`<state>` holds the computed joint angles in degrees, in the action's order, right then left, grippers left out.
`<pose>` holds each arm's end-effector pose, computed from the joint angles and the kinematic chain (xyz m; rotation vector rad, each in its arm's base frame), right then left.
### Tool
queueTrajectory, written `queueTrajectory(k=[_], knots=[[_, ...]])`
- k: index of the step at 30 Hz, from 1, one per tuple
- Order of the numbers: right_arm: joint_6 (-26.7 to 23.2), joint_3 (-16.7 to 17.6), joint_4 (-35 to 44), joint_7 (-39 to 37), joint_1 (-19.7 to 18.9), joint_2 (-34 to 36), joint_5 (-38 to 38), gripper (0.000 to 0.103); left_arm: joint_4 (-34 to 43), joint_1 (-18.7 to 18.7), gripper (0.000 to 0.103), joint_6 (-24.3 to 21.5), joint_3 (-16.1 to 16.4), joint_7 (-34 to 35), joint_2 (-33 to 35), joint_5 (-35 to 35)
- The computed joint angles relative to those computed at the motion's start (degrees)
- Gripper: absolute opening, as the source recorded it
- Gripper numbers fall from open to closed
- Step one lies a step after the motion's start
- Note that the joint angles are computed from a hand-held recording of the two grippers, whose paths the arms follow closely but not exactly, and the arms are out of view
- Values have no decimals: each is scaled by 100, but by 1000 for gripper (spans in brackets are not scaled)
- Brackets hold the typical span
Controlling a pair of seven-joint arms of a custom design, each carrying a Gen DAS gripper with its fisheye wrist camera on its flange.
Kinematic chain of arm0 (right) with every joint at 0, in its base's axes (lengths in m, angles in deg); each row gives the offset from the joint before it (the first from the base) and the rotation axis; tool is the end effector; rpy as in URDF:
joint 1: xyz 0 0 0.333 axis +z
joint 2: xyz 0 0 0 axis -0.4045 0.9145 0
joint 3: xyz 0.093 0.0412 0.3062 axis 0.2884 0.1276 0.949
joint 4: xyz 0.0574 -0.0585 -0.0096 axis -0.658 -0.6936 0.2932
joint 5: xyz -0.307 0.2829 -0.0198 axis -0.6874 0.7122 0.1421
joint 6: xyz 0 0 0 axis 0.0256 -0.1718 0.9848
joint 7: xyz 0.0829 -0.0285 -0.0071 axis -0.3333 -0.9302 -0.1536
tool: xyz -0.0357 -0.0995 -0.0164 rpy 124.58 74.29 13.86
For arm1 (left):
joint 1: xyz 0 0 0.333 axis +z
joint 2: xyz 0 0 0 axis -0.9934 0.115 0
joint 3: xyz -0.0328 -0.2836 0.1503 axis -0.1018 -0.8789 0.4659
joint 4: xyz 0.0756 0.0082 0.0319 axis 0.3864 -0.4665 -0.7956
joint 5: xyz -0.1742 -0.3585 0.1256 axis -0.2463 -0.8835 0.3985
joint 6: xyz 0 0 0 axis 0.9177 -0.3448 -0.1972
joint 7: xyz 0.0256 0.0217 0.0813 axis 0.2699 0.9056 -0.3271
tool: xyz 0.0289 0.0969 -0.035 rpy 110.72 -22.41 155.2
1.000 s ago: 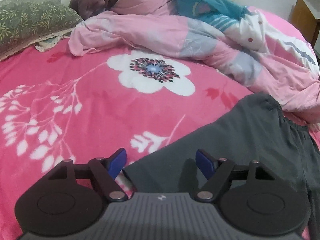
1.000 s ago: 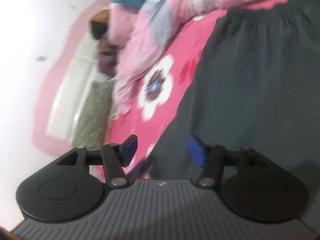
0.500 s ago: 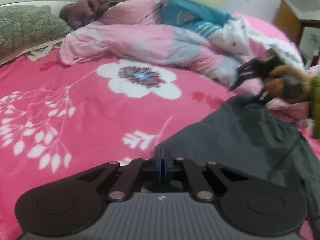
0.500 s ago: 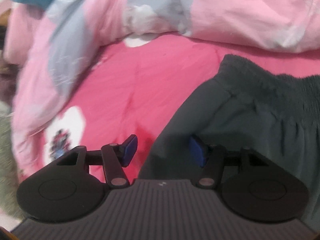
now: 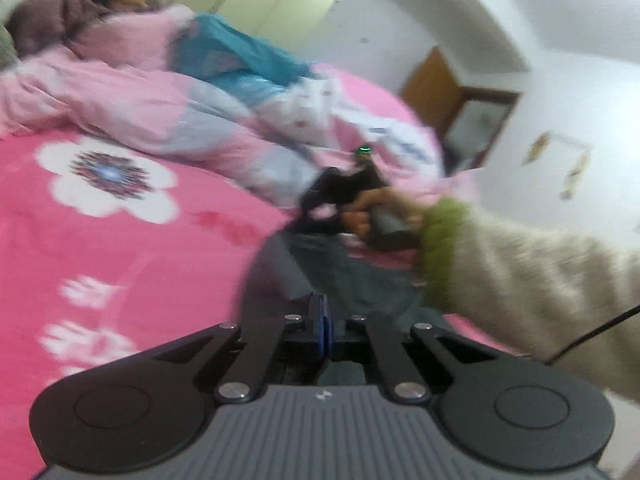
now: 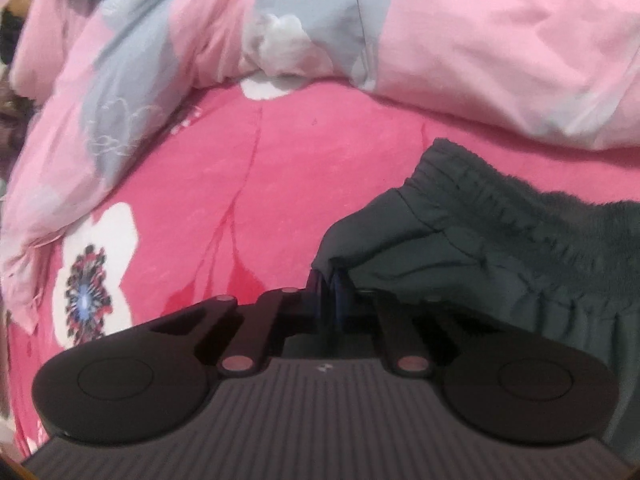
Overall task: Fold clothes
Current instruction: 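Grasp the waistband with the left gripper while the right gripper grasps the other waistband corner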
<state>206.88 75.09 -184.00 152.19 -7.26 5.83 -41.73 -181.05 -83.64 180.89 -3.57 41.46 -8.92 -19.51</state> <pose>0.6738 0.2748 0.4009 -2.0488 1.5790 0.0503 0.1724 -0.3150 0.3576 -1.8259 1.2514 -1.5630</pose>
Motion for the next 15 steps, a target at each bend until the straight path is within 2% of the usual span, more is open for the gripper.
queueTrajectory(k=[1,3,9,15], knots=[[16,57,-75,-174,-91,-80,130,3,34,230,2,496,-65,-75,-66,-43],[14,131,-230,-510,-261,-274,419,3,187,595,2,1128,-179,24,-7,-212],[-149,88,-676,-1502,-648,-914,1274,3,957,1390,2,1818,-406,686,487,-483],[-375,-140,-909,-2474,-962,-1275,2168,3,1782,2107,2,2079,-608,1417,993,-641]])
